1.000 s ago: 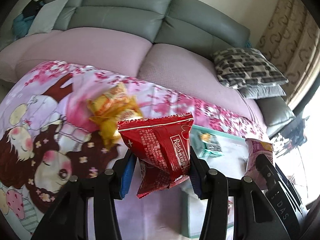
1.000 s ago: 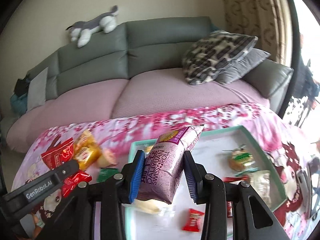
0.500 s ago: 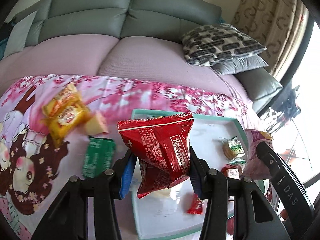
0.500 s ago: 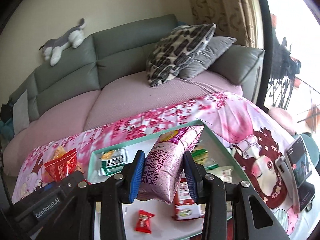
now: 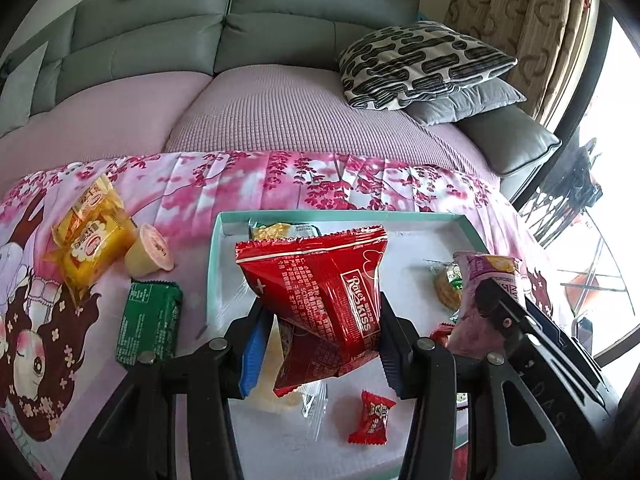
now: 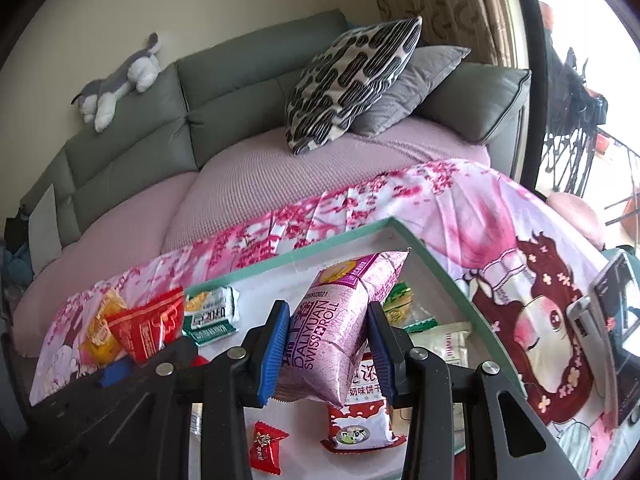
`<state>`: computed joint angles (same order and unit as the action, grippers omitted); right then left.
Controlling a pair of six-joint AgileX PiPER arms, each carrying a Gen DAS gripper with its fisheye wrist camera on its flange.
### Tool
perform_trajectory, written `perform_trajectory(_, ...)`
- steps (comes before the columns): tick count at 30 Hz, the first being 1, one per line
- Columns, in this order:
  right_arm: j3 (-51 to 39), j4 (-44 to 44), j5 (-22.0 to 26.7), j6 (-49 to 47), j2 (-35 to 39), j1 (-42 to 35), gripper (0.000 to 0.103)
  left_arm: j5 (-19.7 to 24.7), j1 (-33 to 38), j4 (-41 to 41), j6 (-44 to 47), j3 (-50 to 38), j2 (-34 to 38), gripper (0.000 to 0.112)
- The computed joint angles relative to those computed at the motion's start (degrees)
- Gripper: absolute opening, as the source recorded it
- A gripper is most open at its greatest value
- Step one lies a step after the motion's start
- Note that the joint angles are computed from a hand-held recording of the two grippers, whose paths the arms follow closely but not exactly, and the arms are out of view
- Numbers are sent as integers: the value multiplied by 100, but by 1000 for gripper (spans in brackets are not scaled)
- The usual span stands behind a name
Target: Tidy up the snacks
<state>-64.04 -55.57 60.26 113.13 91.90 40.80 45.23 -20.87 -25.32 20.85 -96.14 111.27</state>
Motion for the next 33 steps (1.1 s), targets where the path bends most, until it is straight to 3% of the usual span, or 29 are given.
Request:
perform_trajectory(8, 106, 63, -507, -19, 100, -325, 42, -50, -70, 87, -63, -190, 200, 51)
perform_trajectory(18, 39, 226, -749, -282, 275, -612, 42, -124, -112, 85, -70, -381, 421, 51)
perform_trajectory(33, -122, 324, -522, -561, 320, -576, 45, -44, -78, -74, -1, -495, 503, 52)
